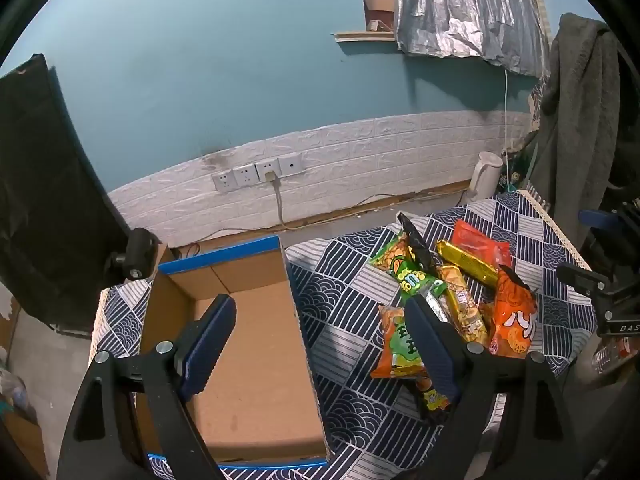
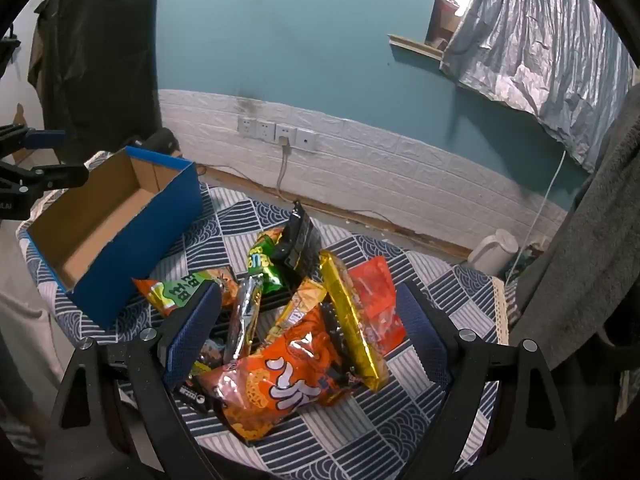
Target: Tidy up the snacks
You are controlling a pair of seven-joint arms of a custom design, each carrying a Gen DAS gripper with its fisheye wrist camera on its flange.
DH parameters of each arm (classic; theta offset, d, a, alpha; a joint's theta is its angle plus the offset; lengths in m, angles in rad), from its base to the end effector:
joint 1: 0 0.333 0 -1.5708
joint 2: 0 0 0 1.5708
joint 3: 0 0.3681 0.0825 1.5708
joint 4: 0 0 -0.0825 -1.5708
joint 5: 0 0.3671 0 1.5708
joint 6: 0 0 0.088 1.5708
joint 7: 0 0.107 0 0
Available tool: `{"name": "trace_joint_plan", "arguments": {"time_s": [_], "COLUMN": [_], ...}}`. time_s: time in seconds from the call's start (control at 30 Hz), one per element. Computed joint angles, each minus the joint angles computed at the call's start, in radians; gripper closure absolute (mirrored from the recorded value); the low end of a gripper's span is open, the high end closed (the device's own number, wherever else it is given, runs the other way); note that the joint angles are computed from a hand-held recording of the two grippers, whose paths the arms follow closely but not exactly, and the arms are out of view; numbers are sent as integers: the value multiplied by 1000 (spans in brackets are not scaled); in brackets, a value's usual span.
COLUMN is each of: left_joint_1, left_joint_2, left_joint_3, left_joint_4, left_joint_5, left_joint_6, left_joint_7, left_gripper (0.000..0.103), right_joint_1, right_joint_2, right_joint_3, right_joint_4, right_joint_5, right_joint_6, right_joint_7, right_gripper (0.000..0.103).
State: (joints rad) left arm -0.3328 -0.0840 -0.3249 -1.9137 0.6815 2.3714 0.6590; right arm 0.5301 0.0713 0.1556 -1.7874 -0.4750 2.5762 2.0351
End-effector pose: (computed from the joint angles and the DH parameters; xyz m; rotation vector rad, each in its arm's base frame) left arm 0.4427 -0.3428 0.6463 -1.6196 1.8310 -0.6569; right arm 0.4771 0.3956 0.6452 -2.1233 1.2232 -0.6656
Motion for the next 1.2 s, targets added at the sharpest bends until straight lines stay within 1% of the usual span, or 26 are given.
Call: {"name": "trace_joint_plan", "arguments": {"time_s": [1.2], "left_joint_1": [-7], "left_joint_2": [1], "left_joint_3": [-1], "left_joint_4": [-11], "left_joint_5": [-17], "left_joint_6": [1], "left_joint_7": [3], "left_gripper": [15], "right_joint_1": [0], "right_joint_2": [0], "right_joint_3": [-1], "right_joint_4": [1], "right_joint_5": [4], "right_joint_6": [-3], "right_joint_7": [-4], "right_gripper": [16]}}
